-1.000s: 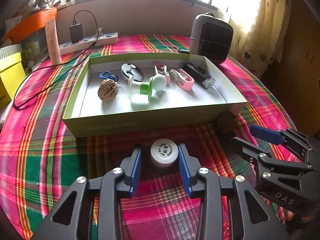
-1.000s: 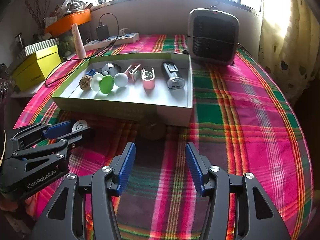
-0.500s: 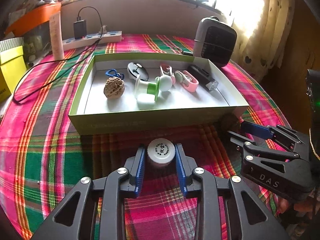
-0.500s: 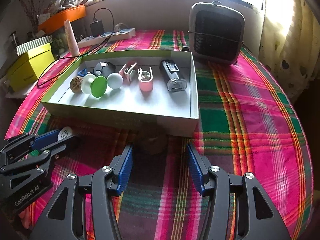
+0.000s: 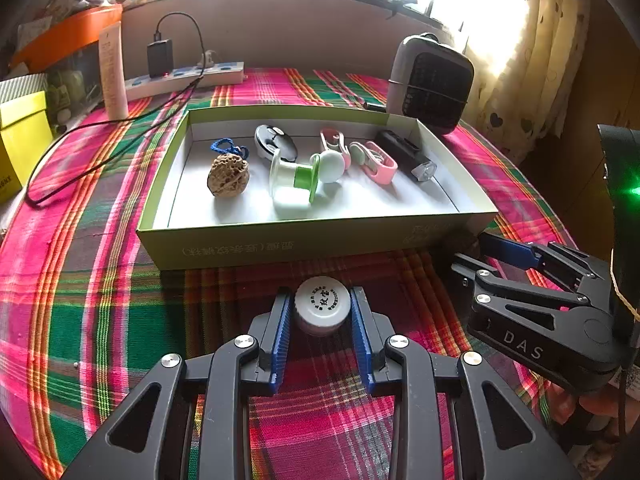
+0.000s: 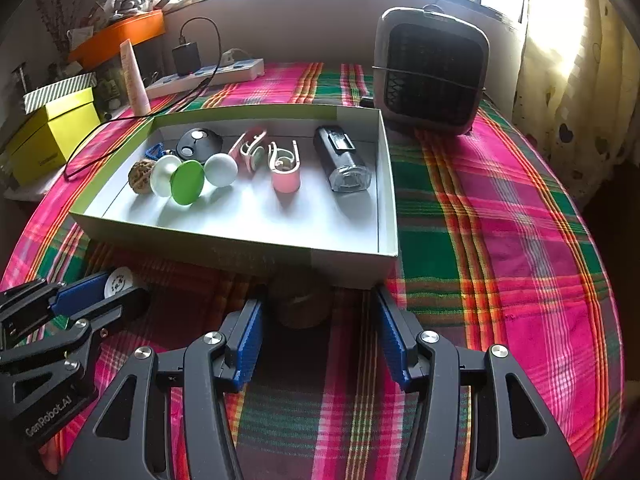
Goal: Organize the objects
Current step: 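Grasp the white round container with the left gripper while the right gripper grasps the brown walnut, then carry the white container and brown walnut toward the tray with both grippers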
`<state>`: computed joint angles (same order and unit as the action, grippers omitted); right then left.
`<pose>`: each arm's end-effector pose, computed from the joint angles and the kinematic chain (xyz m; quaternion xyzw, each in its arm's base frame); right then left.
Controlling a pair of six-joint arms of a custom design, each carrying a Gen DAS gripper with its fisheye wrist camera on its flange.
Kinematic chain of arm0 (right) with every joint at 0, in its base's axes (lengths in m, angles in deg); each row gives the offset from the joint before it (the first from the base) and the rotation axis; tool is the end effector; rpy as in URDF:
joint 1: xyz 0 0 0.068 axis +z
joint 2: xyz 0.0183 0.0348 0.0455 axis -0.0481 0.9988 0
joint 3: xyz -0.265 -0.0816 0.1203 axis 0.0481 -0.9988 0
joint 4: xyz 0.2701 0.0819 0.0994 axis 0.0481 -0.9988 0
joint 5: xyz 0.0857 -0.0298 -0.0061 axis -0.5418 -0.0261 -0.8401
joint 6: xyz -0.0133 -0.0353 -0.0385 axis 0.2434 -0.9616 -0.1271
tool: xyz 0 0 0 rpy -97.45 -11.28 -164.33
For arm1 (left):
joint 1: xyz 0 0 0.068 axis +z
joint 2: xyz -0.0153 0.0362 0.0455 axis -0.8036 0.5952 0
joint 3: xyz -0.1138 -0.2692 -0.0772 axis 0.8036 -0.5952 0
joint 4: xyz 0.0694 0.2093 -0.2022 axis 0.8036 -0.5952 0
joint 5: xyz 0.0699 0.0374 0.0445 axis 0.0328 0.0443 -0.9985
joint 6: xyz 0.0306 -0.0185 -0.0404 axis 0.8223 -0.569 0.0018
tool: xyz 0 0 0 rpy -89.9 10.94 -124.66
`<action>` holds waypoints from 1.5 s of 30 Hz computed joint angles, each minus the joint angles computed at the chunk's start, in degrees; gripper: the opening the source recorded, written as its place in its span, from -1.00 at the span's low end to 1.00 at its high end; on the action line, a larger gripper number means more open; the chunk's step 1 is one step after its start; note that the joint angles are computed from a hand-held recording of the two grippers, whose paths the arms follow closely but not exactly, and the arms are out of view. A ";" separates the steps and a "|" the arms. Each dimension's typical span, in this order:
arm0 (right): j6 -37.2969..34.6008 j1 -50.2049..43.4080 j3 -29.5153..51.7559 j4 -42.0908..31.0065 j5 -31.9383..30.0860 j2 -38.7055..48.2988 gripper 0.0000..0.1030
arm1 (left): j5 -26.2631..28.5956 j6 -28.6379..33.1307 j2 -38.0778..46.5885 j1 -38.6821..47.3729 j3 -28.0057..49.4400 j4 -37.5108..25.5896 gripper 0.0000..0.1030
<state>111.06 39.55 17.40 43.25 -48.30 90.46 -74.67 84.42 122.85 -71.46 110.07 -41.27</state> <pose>0.2818 0.2337 0.0547 0.0533 0.9427 -0.0219 0.3285 0.3182 -0.1121 0.0662 0.2027 0.9144 -0.1552 0.3141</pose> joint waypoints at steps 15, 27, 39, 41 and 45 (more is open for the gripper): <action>0.30 0.35 0.01 0.36 0.22 0.00 -0.33 | -0.83 0.28 -0.08 -0.31 -0.05 -0.03 -0.48; 1.68 1.10 -1.67 1.75 -0.24 -0.99 -0.38 | -1.68 0.06 -0.24 -0.63 -0.08 -0.29 -0.48; 3.70 3.40 -3.13 2.35 0.18 -1.91 -0.38 | -2.28 0.19 -1.48 -0.77 -1.38 -0.59 -0.49; 4.15 3.93 -3.45 2.43 0.33 -2.15 -0.38 | -2.31 0.26 -1.89 -0.85 -1.92 -0.46 -0.49; 4.76 4.82 -3.87 2.54 0.75 -2.64 -0.38 | -2.38 0.40 -2.67 -1.06 -2.72 -0.36 -0.49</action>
